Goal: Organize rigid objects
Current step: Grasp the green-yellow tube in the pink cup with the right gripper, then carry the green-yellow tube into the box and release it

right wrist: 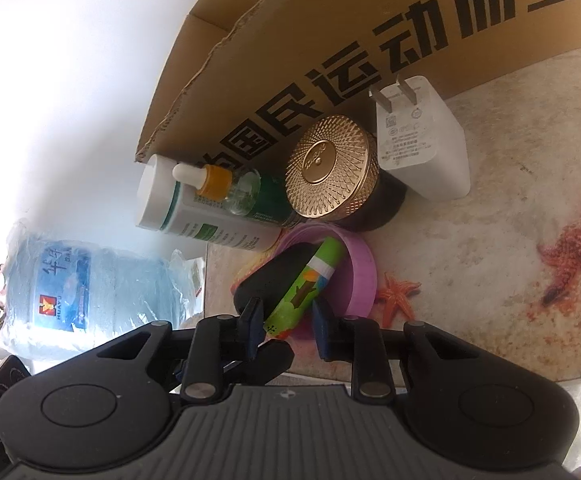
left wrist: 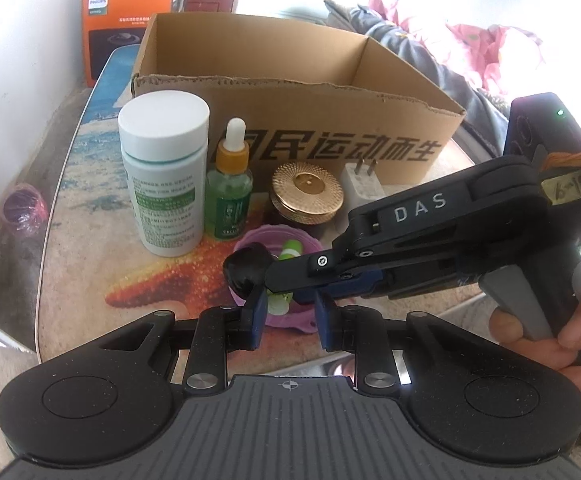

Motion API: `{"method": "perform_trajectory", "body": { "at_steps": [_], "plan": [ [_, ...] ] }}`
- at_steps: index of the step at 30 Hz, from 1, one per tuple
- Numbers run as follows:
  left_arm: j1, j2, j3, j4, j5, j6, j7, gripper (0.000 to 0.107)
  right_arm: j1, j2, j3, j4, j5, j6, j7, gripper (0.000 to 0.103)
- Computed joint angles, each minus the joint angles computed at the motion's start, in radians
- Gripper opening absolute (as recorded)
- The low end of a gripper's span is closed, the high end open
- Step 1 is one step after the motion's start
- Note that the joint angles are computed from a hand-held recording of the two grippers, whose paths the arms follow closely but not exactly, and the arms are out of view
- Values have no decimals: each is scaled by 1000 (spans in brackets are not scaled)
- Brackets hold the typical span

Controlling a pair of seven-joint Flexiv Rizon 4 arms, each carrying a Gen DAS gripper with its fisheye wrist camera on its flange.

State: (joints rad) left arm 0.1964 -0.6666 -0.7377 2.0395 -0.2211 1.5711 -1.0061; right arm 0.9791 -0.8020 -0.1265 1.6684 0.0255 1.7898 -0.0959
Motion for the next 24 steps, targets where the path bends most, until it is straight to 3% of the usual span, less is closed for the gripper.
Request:
{"method": "perform_trajectory", "body": {
  "at_steps": [7,18,24],
  "plan": [
    [-11,-8,8,-19,-6,-29,19,25,3,-24,-11,-15,31,21,18,24],
    [-135,-2,119,-74,-66,-68,25,21,-12,-59,31,-5,135,162,-21,16],
    [-128,8,99,-46,-71,-21,50,20,-3,-40,41,30,193,211,-93,16]
  ]
}}
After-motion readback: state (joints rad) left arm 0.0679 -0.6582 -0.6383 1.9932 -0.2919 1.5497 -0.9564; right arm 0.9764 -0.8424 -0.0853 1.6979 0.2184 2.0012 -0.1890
